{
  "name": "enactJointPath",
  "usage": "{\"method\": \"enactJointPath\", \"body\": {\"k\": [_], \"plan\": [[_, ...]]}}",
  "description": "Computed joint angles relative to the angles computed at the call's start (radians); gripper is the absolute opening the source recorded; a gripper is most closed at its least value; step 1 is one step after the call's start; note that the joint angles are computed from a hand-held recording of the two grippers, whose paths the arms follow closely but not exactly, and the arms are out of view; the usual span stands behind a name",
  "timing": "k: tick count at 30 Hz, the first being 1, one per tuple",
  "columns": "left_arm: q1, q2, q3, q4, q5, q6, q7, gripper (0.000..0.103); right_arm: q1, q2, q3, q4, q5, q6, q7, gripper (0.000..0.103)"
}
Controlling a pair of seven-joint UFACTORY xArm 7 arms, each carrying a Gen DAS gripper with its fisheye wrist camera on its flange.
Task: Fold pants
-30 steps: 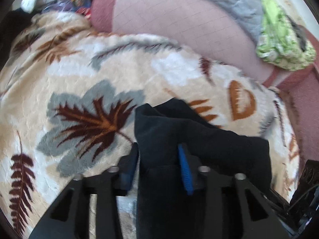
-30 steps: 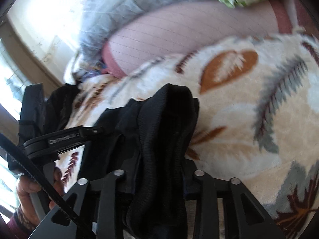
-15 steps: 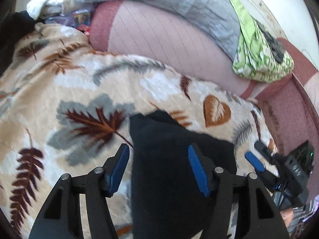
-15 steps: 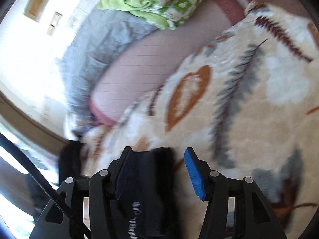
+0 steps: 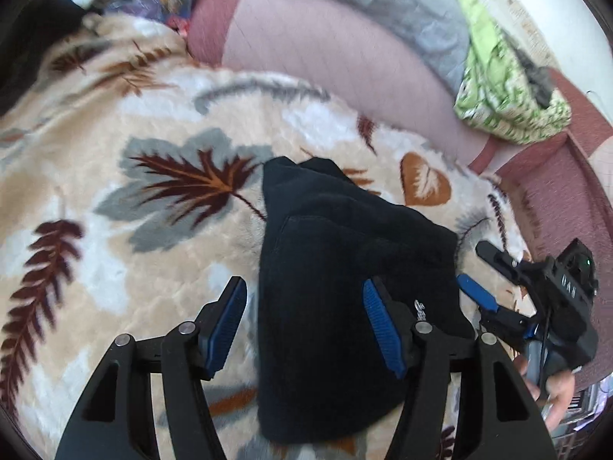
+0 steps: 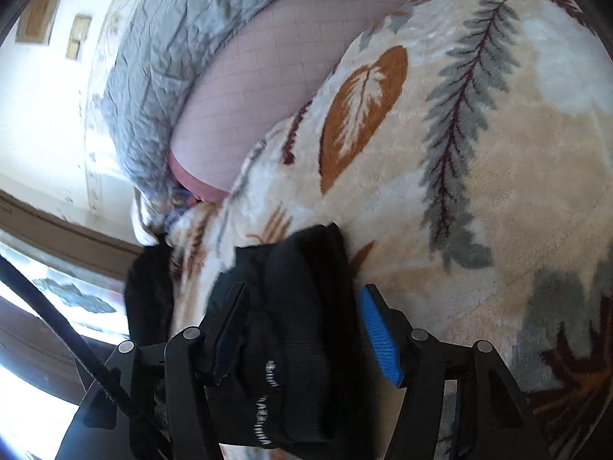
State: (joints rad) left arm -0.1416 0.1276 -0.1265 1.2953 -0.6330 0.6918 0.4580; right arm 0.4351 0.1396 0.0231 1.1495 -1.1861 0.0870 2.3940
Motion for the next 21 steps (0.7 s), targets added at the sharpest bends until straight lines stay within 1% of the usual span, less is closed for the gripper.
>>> {"method": "enactJointPath", "body": {"k": [2, 4, 5, 7, 9, 11, 12, 13, 14, 16, 18, 20, 21], "plan": [[0.006, -0.048, 0.003, -0.071, -0.035, -0.011, 0.037, 0.063, 0.016, -0.013, -0.010, 0.014, -0.097, -0.001, 0.102, 0.066], [0.001, -0.054, 0.010, -0.110, -0.026, -0.010, 0.037, 0.064, 0.009, -0.002, 0.009, 0.042, -0.126, -0.006, 0.133, 0.066], [0.000, -0.048, 0.013, -0.116, -0.026, -0.015, 0.033, 0.064, 0.016, 0.005, 0.011, 0.058, -0.161, -0.013, 0.174, 0.066], [0.008, -0.031, 0.016, -0.119, -0.078, -0.010, 0.033, 0.069, 0.020, 0.015, 0.024, 0.069, -0.183, -0.023, 0.195, 0.066], [0.014, -0.016, 0.015, -0.106, -0.108, 0.005, 0.033, 0.072, 0.026, 0.036, 0.045, 0.076, -0.119, -0.027, 0.122, 0.066], [0.008, -0.024, 0.010, -0.119, -0.093, -0.019, 0.038, 0.073, 0.018, 0.054, 0.068, 0.065, 0.017, -0.046, -0.026, 0.066], [0.002, -0.030, 0.008, -0.128, -0.078, -0.036, 0.039, 0.074, -0.001, 0.065, 0.096, 0.059, 0.088, -0.045, -0.103, 0.065], [-0.002, -0.035, 0.007, -0.135, -0.068, -0.046, 0.035, 0.074, 0.007, 0.068, 0.091, 0.052, 0.127, -0.038, -0.137, 0.064], [-0.003, -0.035, 0.008, -0.132, -0.059, -0.043, 0.026, 0.074, 0.022, 0.073, 0.069, 0.050, 0.124, -0.048, -0.130, 0.064], [0.001, -0.045, 0.015, -0.125, -0.049, -0.003, -0.001, 0.074, 0.066, 0.077, 0.002, 0.051, 0.062, -0.080, -0.055, 0.064], [0.003, -0.071, 0.020, -0.137, -0.053, 0.017, -0.010, 0.074, 0.113, 0.077, -0.067, 0.055, 0.005, -0.101, 0.023, 0.063], [0.001, -0.118, 0.027, -0.169, -0.048, 0.028, -0.010, 0.074, 0.174, 0.056, -0.141, 0.040, -0.097, -0.100, 0.150, 0.063], [-0.002, -0.148, 0.032, -0.195, -0.043, 0.030, -0.008, 0.074, 0.172, 0.044, -0.136, 0.031, -0.122, -0.087, 0.177, 0.063]]}}
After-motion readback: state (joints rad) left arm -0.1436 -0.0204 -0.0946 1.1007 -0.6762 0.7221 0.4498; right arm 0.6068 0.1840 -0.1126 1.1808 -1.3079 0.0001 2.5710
